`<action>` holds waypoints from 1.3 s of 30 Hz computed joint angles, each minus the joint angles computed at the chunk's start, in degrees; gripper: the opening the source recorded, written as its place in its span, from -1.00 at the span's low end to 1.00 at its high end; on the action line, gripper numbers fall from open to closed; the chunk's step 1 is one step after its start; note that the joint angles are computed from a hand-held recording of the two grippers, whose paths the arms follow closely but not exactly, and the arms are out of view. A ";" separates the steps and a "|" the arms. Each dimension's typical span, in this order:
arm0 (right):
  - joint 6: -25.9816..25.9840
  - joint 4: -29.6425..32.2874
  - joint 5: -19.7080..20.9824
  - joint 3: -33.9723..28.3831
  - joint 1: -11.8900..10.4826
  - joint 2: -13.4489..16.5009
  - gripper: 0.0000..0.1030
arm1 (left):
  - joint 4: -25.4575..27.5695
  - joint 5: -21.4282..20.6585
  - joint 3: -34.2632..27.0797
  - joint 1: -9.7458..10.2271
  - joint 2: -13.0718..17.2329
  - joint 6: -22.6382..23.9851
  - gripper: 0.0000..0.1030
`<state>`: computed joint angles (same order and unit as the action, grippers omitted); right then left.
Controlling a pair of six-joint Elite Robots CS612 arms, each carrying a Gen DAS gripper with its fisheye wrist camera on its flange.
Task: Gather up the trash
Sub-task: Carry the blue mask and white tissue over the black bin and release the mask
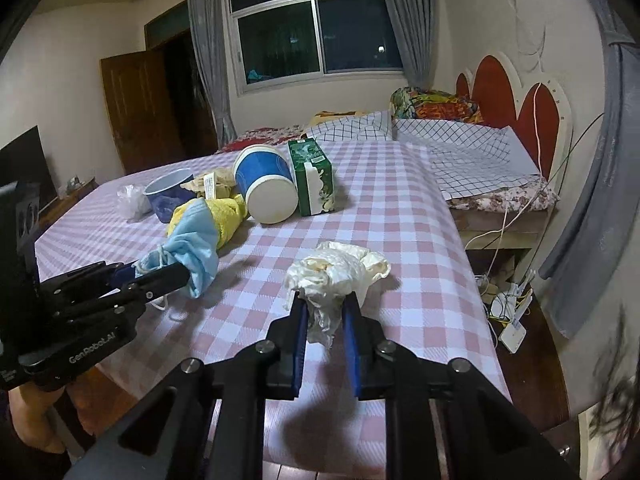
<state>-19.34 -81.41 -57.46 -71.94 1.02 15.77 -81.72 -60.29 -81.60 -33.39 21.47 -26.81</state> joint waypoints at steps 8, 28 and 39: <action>0.54 0.62 -0.07 -4.99 -1.46 1.70 -0.65 | 0.39 1.34 -2.19 -1.83 0.81 1.18 -0.51; 2.87 4.83 -4.42 -16.63 -7.40 5.88 -0.65 | -5.46 -4.61 1.48 -5.51 0.16 6.85 -0.51; 3.35 9.15 -7.76 -20.37 -11.40 8.32 -0.65 | -8.08 -11.91 6.24 -7.36 -0.36 8.65 -0.51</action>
<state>-15.99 -72.26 -65.22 -92.31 -10.38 24.09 -89.80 -72.21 -75.35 -40.75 21.11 -18.16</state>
